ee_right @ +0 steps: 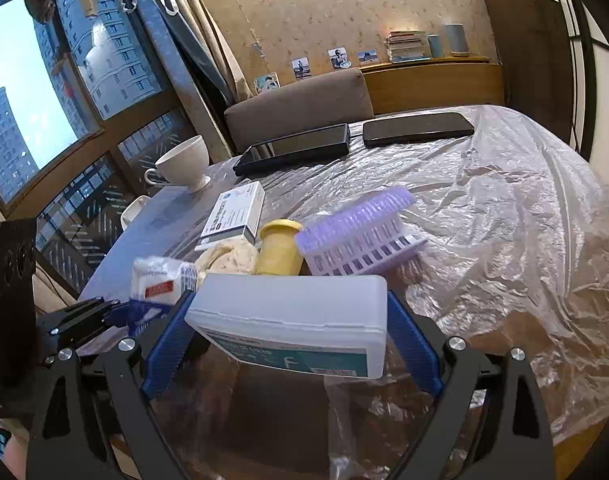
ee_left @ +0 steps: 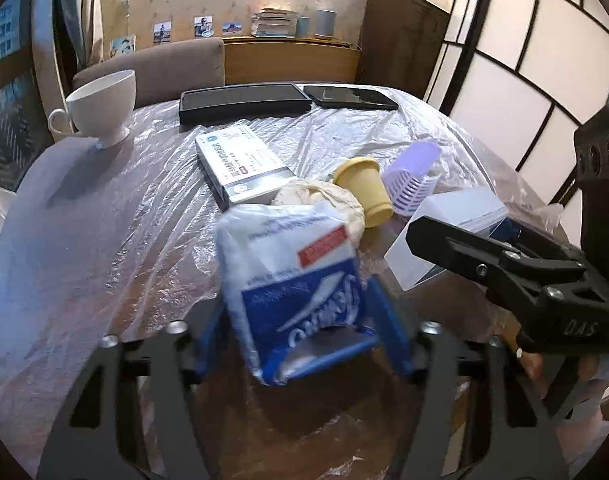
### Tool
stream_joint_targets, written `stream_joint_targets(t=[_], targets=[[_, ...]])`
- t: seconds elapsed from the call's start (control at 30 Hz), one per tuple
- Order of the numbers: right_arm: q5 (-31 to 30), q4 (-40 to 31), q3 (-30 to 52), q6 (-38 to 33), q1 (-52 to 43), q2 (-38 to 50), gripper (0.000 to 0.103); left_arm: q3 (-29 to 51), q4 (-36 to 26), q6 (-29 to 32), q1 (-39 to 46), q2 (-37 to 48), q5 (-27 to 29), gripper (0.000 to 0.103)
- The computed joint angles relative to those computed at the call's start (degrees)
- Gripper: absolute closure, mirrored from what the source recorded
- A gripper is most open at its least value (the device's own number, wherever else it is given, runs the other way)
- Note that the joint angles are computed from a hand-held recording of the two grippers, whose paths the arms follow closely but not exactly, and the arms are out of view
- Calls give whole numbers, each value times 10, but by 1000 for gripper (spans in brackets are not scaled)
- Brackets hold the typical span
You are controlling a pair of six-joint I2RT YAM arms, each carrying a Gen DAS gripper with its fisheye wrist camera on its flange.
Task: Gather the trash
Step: 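Grasp the blue-and-white tissue pack with the left tool while the right tool grasps the teal-labelled floss box, then carry the tissue pack and floss box over the white trash bin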
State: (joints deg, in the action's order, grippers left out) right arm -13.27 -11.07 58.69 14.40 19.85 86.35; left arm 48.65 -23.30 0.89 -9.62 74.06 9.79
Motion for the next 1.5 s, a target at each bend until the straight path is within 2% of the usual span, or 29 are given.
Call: stream_joint_targets(t=[0.37,0.53,0.6,0.97,1.13,1.5], targets=[[1,9,-38,-22,7,-48,15,-28,-6,7,19,-49,24,54],[5,5,-44,-26,10,-55,16,-30,-12,4,43,-48,66,54],[5,5,-49,-25,12,-60,16,-33,-12,2,50,-51,77,58],[2,10,-71,-28,13,-80,16,-56,-10,2,63,-83,87,59],[-1,6,-78,-34,10,-96,16,-72,-15,1,59,-121,78,59],[-11,-8,-100,-52,9,-137,16,-112,-40,0,4,-230,19,59]])
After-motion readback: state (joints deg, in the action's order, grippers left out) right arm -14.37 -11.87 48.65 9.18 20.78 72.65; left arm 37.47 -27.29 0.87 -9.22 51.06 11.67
